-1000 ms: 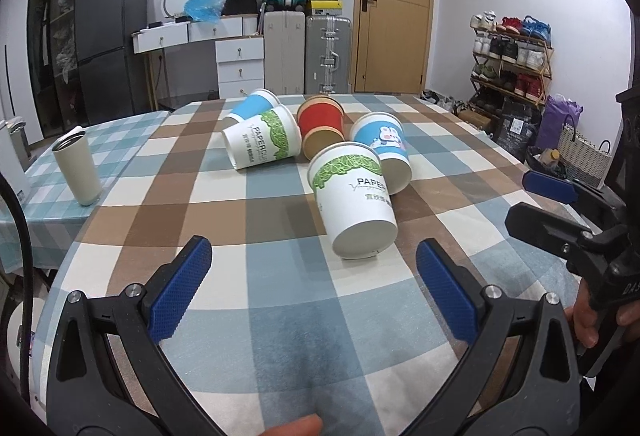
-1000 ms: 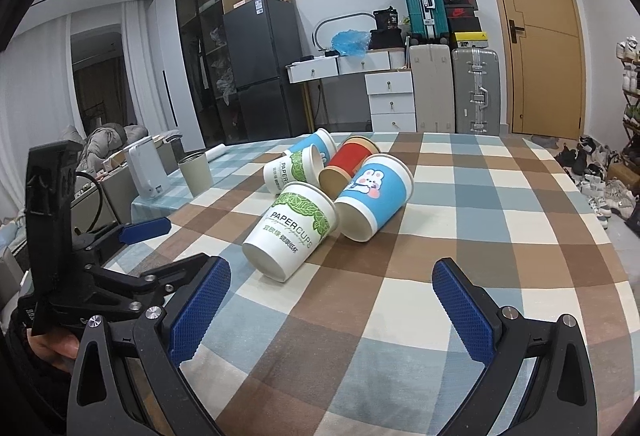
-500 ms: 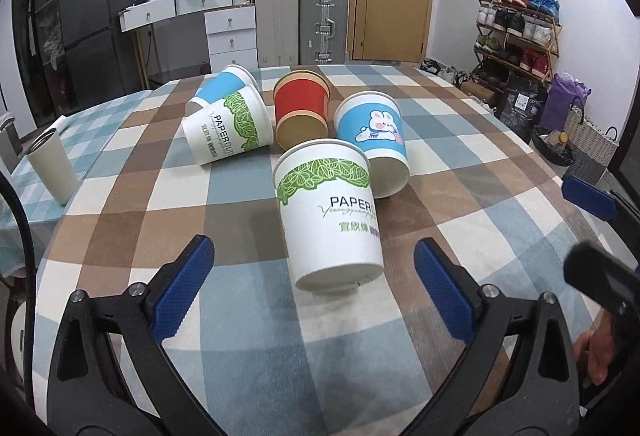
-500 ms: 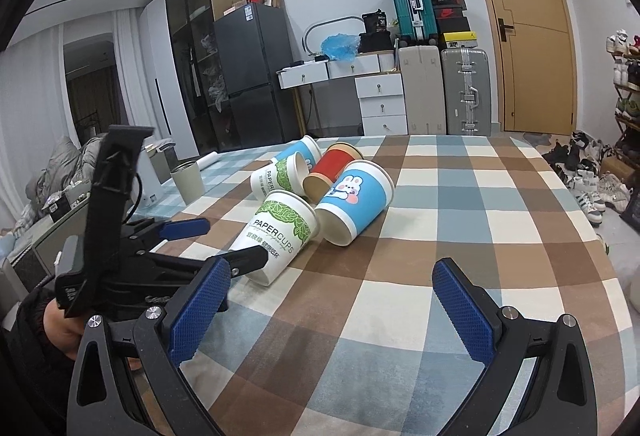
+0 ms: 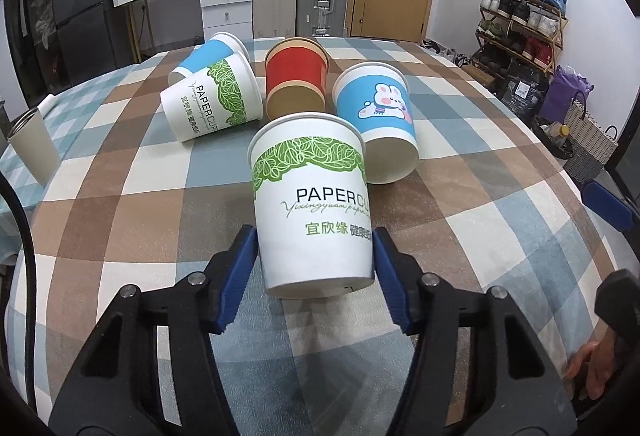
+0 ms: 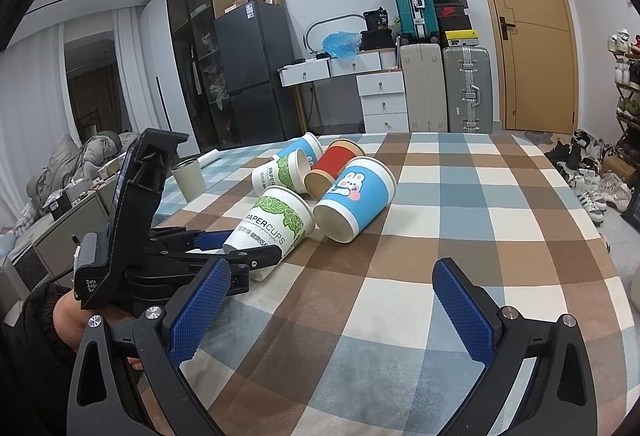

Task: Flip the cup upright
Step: 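Lift the white leaf-print cup with the left gripper, rotating it upward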

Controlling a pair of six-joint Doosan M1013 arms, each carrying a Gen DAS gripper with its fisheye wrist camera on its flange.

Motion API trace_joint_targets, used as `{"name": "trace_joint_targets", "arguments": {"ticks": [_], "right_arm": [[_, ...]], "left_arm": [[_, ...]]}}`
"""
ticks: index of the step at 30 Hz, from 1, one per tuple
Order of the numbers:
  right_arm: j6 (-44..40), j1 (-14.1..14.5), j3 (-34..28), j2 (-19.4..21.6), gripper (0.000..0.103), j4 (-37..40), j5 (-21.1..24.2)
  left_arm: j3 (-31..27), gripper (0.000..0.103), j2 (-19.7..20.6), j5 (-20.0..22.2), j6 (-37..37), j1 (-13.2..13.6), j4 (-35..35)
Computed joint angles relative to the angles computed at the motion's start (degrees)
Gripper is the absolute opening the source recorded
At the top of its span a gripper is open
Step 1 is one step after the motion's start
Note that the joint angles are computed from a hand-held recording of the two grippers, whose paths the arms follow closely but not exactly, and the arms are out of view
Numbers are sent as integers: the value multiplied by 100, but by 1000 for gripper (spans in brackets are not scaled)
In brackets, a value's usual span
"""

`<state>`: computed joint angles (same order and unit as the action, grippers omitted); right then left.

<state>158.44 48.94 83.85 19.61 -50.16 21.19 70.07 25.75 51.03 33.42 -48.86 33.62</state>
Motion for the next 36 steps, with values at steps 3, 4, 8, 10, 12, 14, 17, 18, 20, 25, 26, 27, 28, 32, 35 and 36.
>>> {"name": "trace_joint_targets", "arguments": {"ticks": [3,4,8,10,12,14,17,18,20,25,26,27,28,32,35,36], "right_arm": [[-65,3,-11,11,103,55,-16],[-92,3,-18,18,103,76,-22],[-198,6,-41,36,103,162,-49],[-278,9,-63,53,103,235,-64],[-349,17,-86,72,103,294,-71],[-446,26,-103,88,103,375,-84],[-574,42,-121,105,103,492,-106],[-593,47,-122,108,103,510,-108],[-712,52,-135,122,103,637,-127],[-972,91,-177,162,103,851,-87],[-990,99,-181,167,103,853,-82],[-992,104,-182,167,103,854,-90],[-996,108,-176,165,103,866,-104],[-1082,128,-175,167,103,939,-116],[-1063,148,-152,157,103,906,-120],[-1048,150,-141,151,103,895,-126]], "left_arm": [[73,55,-49,-58,-67,-11,65],[116,55,-78,-85,-127,-23,131],[261,55,-179,-143,-307,-64,315],[354,55,-250,-161,-442,-95,418],[462,55,-335,-196,-579,-124,531],[561,55,-414,-215,-713,-157,646],[742,55,-558,-262,-980,-206,840],[826,55,-621,-297,-1083,-228,925],[920,55,-694,-291,-1218,-269,1064],[1169,55,-885,-335,-1537,-369,1358],[1216,55,-921,-335,-1587,-391,1412],[1248,55,-945,-322,-1633,-410,1455],[1299,55,-983,-316,-1702,-430,1499],[1446,55,-1081,-346,-1856,-497,1559],[1548,55,-1139,-361,-1955,-564,1600],[1571,55,-1152,-373,-1954,-583,1580]]}}
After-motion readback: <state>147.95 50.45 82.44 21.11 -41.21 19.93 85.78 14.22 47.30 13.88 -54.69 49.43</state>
